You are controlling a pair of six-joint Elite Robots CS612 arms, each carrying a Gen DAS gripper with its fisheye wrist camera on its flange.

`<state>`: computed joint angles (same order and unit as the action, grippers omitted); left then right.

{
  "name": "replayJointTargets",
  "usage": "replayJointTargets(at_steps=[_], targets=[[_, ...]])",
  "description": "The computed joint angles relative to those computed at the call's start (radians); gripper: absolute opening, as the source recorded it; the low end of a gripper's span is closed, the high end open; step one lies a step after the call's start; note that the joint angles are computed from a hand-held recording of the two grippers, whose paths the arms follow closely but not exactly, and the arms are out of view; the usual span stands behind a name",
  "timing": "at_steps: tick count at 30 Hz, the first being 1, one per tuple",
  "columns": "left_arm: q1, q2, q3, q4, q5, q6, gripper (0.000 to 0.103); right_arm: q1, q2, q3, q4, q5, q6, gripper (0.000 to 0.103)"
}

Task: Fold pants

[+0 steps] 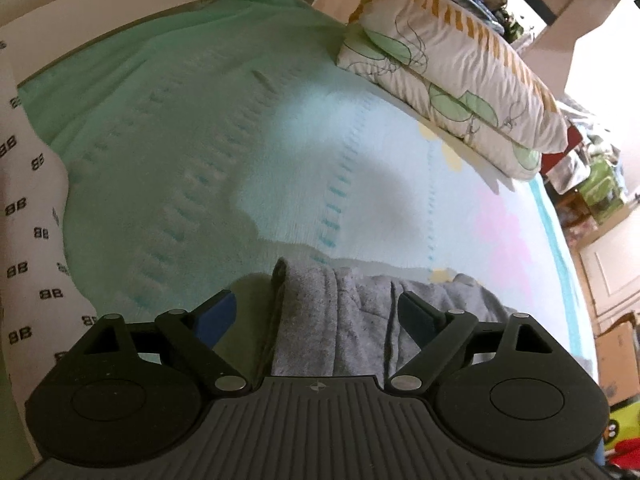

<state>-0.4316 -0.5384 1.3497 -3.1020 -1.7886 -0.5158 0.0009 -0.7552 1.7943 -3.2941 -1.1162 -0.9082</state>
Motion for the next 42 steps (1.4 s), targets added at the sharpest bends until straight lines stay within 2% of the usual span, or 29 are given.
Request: replayJointTargets(at_steps=[1,2,3,4,6,8,9,11,15,19,21,25,29,34,36,38,40,42], targets=[[0.002,0.0,0.004,-0.006,-0.003,0.0,0.088,0.012,0.014,-0.009,-0.029,-0.022,-0.023,0.056],[0.002,-0.004,0.012,-0.01,-0.002,0.0,0.088,0.02,0.024,-0.02,-0.037,-0.039,-0.041,0.026],[0.003,-0.007,0.019,-0.015,-0.002,0.004,0.088,0.025,0.029,-0.036,-0.025,-0.051,-0.027,0.012],[0.004,-0.011,0.028,-0.024,0.0,0.01,0.088,0.024,0.027,-0.057,0.022,-0.048,0.027,0.01],[0.005,-0.019,0.046,-0.035,0.007,0.023,0.088,0.002,0.02,-0.106,0.135,0.014,0.226,0.01],[0.006,-0.028,0.061,-0.038,0.015,0.037,0.088,-0.025,0.025,-0.154,0.197,0.063,0.433,0.01],[0.006,-0.031,0.066,-0.033,0.017,0.045,0.088,-0.037,0.03,-0.174,0.217,0.084,0.507,0.01],[0.005,-0.036,0.073,-0.018,0.011,0.065,0.088,-0.054,0.038,-0.205,0.235,0.107,0.615,0.01],[-0.001,-0.03,0.063,0.027,-0.015,0.11,0.088,-0.069,0.047,-0.246,0.26,0.115,0.706,0.01],[-0.012,0.009,-0.005,0.092,-0.064,0.133,0.088,-0.065,0.045,-0.244,0.248,0.117,0.688,0.01],[-0.02,0.034,-0.052,0.137,-0.061,0.144,0.088,-0.064,0.04,-0.236,0.245,0.122,0.671,0.01],[-0.037,0.075,-0.128,0.191,0.054,0.145,0.088,-0.063,0.024,-0.216,0.248,0.128,0.616,0.01],[-0.039,0.088,-0.16,0.235,0.169,0.132,0.088,-0.047,0.011,-0.19,0.246,0.121,0.52,0.011],[-0.034,0.05,-0.113,0.234,0.335,0.071,0.088,-0.013,0.022,-0.163,0.249,0.087,0.429,0.014],[-0.033,0.025,-0.074,0.198,0.389,0.037,0.088,0.004,0.033,-0.156,0.245,0.062,0.394,0.021],[-0.033,-0.004,-0.029,0.132,0.398,0.032,0.088,0.012,0.038,-0.145,0.239,0.062,0.366,0.032],[-0.039,-0.028,0.005,0.075,0.385,0.066,0.088,0.004,0.032,-0.129,0.215,0.109,0.379,0.043],[-0.053,-0.042,0.027,0.033,0.356,0.103,0.088,-0.014,0.019,-0.112,0.203,0.161,0.409,0.043]])
